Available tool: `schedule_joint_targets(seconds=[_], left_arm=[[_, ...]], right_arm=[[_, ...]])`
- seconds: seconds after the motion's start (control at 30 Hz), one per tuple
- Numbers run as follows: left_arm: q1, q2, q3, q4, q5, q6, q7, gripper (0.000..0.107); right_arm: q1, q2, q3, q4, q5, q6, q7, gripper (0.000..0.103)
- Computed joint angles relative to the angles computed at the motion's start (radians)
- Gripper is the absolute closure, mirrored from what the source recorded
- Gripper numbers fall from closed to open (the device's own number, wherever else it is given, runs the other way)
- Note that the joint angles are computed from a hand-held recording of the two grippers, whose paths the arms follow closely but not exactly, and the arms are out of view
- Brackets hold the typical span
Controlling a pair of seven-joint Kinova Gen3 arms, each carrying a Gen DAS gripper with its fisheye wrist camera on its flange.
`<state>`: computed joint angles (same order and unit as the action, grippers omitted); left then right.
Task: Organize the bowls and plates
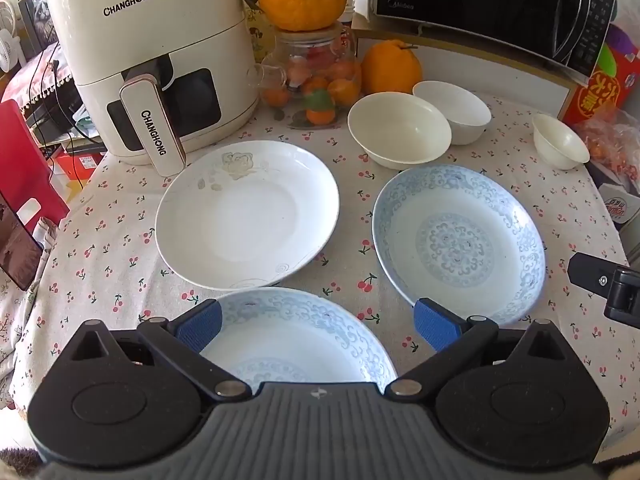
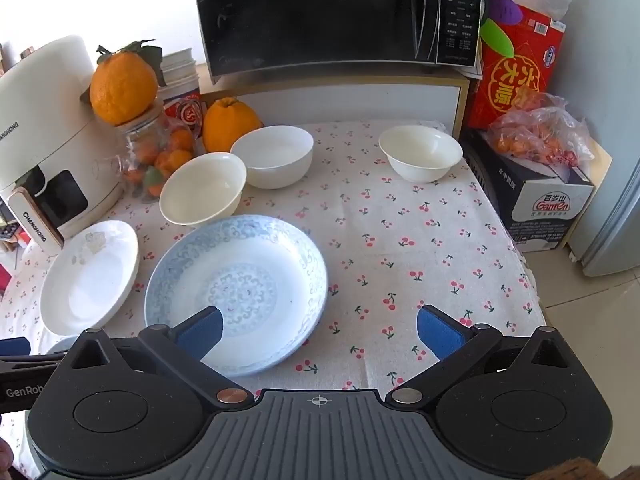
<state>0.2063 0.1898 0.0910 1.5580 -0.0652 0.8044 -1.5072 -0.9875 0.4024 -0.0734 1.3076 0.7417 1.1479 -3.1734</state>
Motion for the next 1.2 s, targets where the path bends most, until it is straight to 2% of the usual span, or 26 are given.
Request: schedule_joint_targets(seconds=[0.07, 0.27, 0.5, 1.2], left_arm=[[0.016, 0.004, -0.004, -0.006, -0.029, 0.009, 0.029, 0.005], [0.023, 0.021, 0.0, -0.036, -0.016, 0.036, 0.035, 0.005], [-0.002, 0.013, 0.003, -0.016, 0.02, 0.012, -0.01, 0.005], [0.013, 0.017, -0.003, -0.015, -0.013, 0.006, 0.019, 0.005]], right_arm=[[0.009, -0.003, 0.002, 0.004, -0.006, -0.018, -0.007, 0.0], [-0.008, 0.004, 0.008, 0.009, 0.012, -0.005, -0.031, 0.0], [0.001, 0.008, 0.003, -0.006, -0.006, 0.003, -0.013, 0.0], [0.001, 0.015, 0.007, -0.019, -0.018, 0.004, 0.015, 0.0]])
